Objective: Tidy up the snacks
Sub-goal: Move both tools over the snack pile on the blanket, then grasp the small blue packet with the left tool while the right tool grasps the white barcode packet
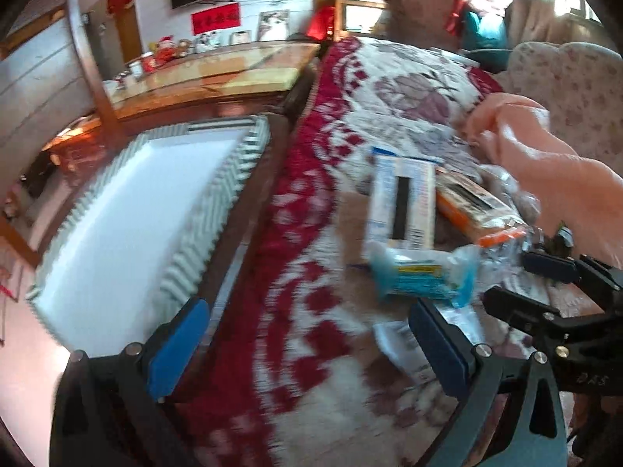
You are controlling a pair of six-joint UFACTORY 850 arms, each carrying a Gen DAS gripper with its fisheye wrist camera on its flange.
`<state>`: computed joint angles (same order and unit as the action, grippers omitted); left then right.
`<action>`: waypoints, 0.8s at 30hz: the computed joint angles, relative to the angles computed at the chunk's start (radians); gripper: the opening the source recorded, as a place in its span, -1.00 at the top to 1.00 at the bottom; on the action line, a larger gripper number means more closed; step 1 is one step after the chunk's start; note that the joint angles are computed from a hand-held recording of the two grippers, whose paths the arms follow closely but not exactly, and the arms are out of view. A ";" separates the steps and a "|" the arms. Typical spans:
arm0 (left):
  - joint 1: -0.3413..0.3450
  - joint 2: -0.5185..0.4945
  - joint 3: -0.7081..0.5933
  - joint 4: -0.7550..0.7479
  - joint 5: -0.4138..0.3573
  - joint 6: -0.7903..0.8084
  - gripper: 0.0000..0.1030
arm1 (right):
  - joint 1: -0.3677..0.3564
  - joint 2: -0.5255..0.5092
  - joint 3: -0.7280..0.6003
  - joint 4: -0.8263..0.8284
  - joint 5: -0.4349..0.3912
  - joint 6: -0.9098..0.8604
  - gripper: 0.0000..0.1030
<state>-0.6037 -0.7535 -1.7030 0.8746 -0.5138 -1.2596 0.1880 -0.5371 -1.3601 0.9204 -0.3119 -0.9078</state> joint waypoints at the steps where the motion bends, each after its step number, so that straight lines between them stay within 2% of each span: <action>1: 0.003 0.011 0.013 0.020 -0.009 -0.026 -1.00 | 0.000 -0.010 -0.016 -0.004 -0.025 0.002 -0.59; 4: 0.018 0.041 0.045 0.035 -0.032 -0.069 -1.00 | 0.013 -0.057 -0.080 -0.044 -0.086 0.019 -0.59; 7: 0.035 0.049 0.048 0.006 -0.052 -0.068 -1.00 | 0.030 -0.083 -0.114 -0.113 -0.092 0.084 -0.59; 9: 0.044 0.052 0.050 -0.017 -0.052 -0.063 -1.00 | 0.030 -0.084 -0.118 -0.039 -0.134 0.036 -0.59; 13: 0.052 0.050 0.040 -0.039 -0.062 -0.056 -1.00 | 0.013 -0.072 -0.111 0.153 -0.351 -0.140 -0.59; 15: 0.051 0.053 0.043 -0.024 -0.067 -0.070 -1.00 | 0.008 -0.050 -0.083 0.227 -0.407 -0.221 -0.59; 18: 0.051 0.048 0.032 -0.056 -0.062 -0.045 -1.00 | 0.009 -0.017 -0.052 0.200 -0.401 -0.231 -0.59; 21: 0.043 0.038 0.013 -0.087 -0.060 0.003 -1.00 | 0.003 0.028 -0.001 0.189 -0.347 -0.230 -0.59; 24: 0.041 0.018 -0.019 -0.200 -0.063 0.097 -1.00 | -0.011 0.044 0.014 0.149 -0.308 -0.191 -0.59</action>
